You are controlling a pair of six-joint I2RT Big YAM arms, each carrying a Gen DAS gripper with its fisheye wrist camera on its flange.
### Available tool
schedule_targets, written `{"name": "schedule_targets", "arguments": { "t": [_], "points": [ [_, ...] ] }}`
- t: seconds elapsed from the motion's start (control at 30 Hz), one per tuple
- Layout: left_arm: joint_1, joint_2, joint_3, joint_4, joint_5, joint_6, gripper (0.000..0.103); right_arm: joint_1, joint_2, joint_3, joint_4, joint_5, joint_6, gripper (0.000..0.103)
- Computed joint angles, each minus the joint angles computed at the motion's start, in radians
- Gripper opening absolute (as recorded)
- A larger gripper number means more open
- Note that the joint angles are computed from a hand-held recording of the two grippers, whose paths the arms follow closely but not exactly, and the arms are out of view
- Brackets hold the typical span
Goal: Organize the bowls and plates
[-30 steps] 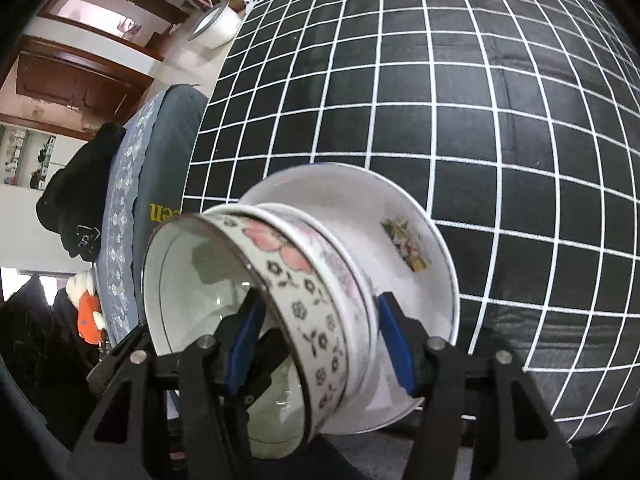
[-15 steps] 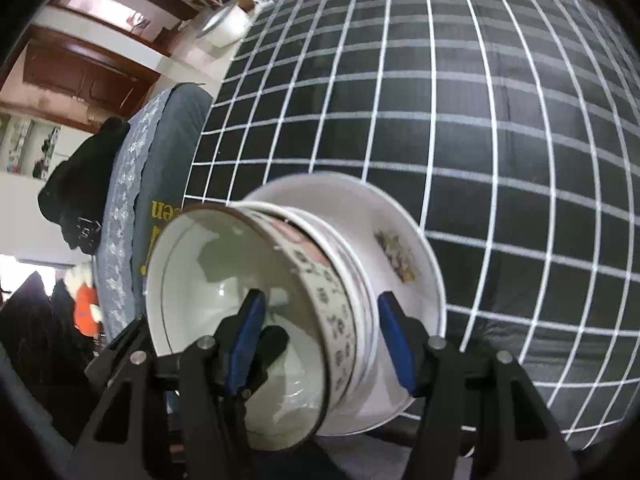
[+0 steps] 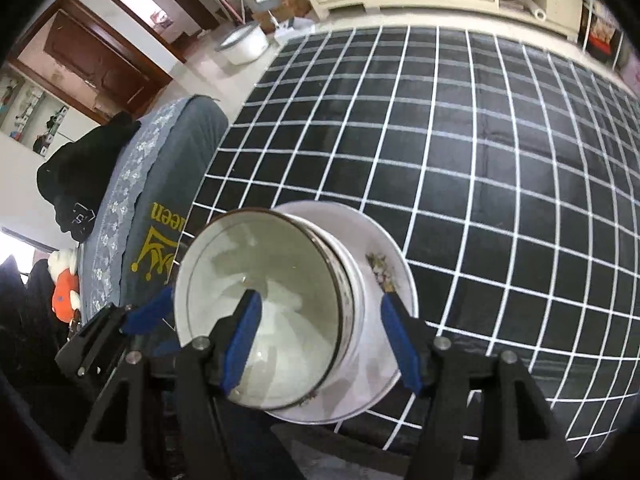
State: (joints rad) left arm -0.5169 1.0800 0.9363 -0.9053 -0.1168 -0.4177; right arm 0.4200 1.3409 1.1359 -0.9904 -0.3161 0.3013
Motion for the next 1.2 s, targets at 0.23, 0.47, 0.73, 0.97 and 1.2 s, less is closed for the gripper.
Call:
{"name": "schedule_targets", "arguments": {
  "t": [0.23,0.47,0.73,0.97,1.2],
  "points": [
    [-0.083,-0.045,0.014,-0.032,-0.130,0.007,0.063,-0.013,-0.148,-0.084,0.086,0.052,0.020,0.066],
    [-0.153,-0.094,0.017,-0.040,-0.186,-0.053,0.063,-0.033,-0.276,-0.134,0.088,0.153,0.031,0.067],
    [-0.237,-0.162,0.026,-0.042,-0.302,-0.144,0.063,-0.024,-0.420,-0.189,0.090,0.294,0.000,0.075],
    [-0.366,-0.216,0.041,-0.037,-0.464,-0.159,0.068,0.016,-0.546,-0.227,0.108,0.431,-0.029,0.085],
    [-0.518,-0.217,0.069,-0.091,-0.622,-0.200,0.083,0.060,-0.675,-0.267,0.086,0.562,-0.048,0.089]
  ]
}}
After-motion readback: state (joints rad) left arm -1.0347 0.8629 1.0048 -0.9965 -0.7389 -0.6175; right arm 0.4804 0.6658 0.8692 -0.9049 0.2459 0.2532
